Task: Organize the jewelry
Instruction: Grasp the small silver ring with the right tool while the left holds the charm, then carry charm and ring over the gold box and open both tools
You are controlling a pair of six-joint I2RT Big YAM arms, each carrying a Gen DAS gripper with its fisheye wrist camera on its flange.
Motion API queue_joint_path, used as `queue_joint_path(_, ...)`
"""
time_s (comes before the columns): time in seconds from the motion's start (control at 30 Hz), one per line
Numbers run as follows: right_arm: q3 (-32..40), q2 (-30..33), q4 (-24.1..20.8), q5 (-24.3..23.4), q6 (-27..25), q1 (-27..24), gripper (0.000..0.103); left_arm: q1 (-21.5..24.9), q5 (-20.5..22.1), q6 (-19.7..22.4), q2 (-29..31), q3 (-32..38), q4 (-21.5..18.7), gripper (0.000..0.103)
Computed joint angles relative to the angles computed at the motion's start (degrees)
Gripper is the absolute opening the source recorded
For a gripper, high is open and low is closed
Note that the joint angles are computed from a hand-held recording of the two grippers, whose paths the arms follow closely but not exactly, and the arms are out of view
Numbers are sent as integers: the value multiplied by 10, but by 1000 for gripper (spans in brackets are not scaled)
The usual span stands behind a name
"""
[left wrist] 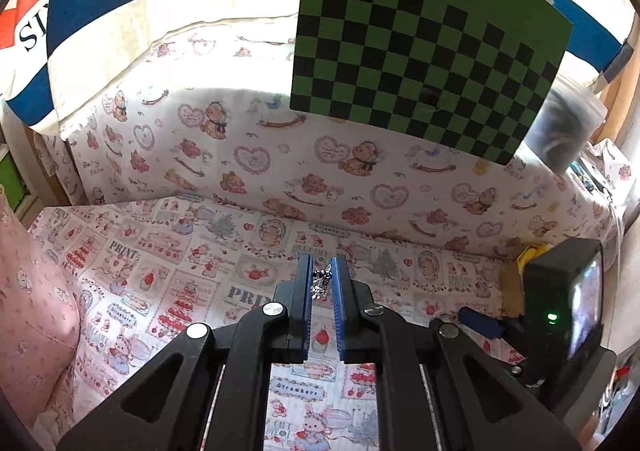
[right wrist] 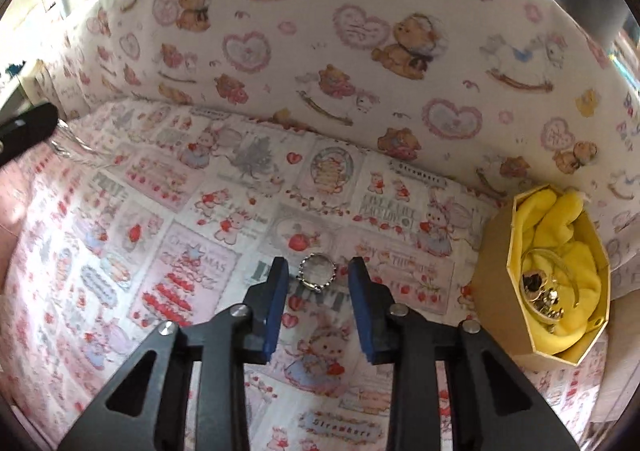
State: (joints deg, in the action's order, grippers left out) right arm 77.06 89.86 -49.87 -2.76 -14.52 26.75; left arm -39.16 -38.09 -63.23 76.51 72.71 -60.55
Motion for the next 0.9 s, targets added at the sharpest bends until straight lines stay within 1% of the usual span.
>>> queue_joint_path(0.03,0,1,2,8,7,4,27,0,8,8,-4,-4,12,8)
queue_joint_path(0.1,2,2,3,20,12,5,19,-2,10,13,-9,-6,23,8)
queue_joint_path(0.13,4,4,3,20,9,3,19,-5,3,13,-7,-3,18,8)
queue_joint_path(0.23,1,1,4,8,9,-1,19,-12,-24,0,7,14,-14,8)
queue_joint_path(0.33,-9,-9,4,-22,-2,-26,19,-14,-23,1,6,14,-7,8)
queue_joint_path(0.4,-19,-20,11,-32,-3,-33,19,-18,-32,-1,7,17,-13,8)
queue_joint_path(0.47,-38,-37,25,-46,-8,-43,19,-24,-46,-3,11,24,-23,8)
queue_joint_path(0.57,-80,-80,48,-70,-20,-66,19,-28,-46,8,13,28,-23,9)
queue_joint_path(0.63,-102,-99,71,-81,-24,-77,19,-36,-56,7,19,36,-29,9)
queue_joint_path(0.73,-132,-124,103,-71,-25,-87,19,-50,-80,13,26,47,-31,9)
queue_joint_path(0.83,-146,-137,123,-97,-19,-98,19,-61,-100,23,28,54,-23,9)
queue_joint_path(0.9,-161,-156,148,-110,-17,-110,19,-69,-109,32,30,57,-16,9)
